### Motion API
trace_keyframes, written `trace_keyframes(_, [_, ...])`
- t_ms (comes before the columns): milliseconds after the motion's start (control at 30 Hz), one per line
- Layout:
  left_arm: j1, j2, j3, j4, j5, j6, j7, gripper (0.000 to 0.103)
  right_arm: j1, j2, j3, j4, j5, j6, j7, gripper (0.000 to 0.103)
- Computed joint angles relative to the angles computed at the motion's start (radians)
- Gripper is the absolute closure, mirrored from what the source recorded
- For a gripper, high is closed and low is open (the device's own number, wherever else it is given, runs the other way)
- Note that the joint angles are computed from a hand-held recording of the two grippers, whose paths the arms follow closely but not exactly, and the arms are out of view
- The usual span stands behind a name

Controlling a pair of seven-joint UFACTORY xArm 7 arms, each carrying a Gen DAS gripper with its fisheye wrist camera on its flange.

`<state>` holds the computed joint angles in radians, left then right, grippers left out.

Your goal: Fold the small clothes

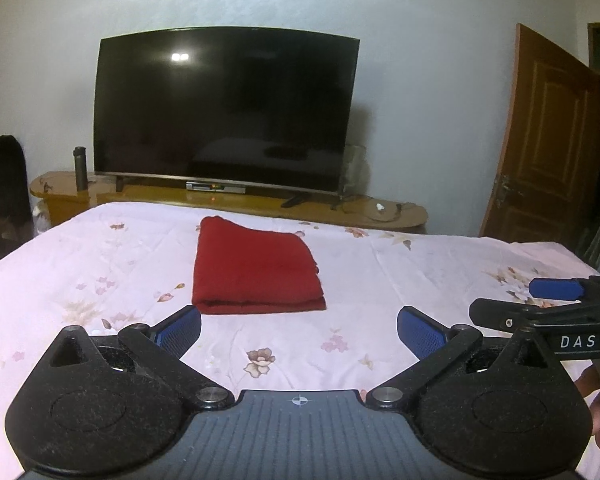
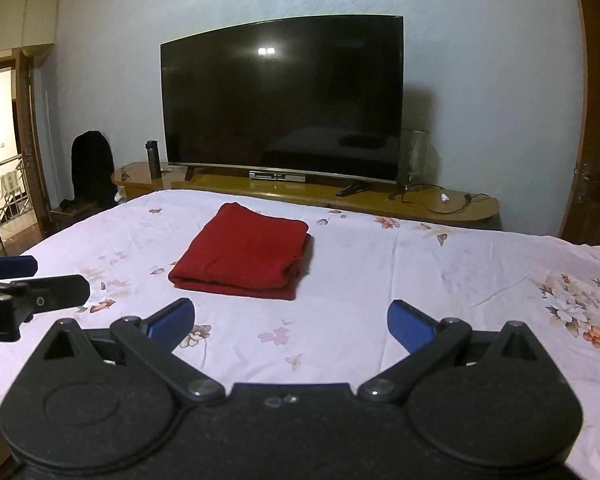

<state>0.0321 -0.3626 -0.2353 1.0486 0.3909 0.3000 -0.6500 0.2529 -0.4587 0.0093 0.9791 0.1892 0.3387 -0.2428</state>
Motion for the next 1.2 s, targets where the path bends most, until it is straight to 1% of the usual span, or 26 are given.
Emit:
trace_keyframes(600, [0.000, -0.003, -0.004, -0.003, 0.009, 0.004, -0.001, 0.000, 0.006, -0.010, -0.004, -0.009, -0.003, -0.008, 0.001, 0.001])
trace_keyframes(833, [-0.010, 0.001, 0.004, 0.003, 0.000, 0.007, 0.013, 0.000, 0.000, -0.008, 0.002, -0.004, -0.008, -0.001, 0.007, 0.001])
trace_keyframes(1200, [-0.003, 0.007, -0.007, 0.008, 0.017, 0.003, 0.002, 0.000, 0.011, -0.002, -0.018, -0.003, 0.011, -0.012, -0.019, 0.001])
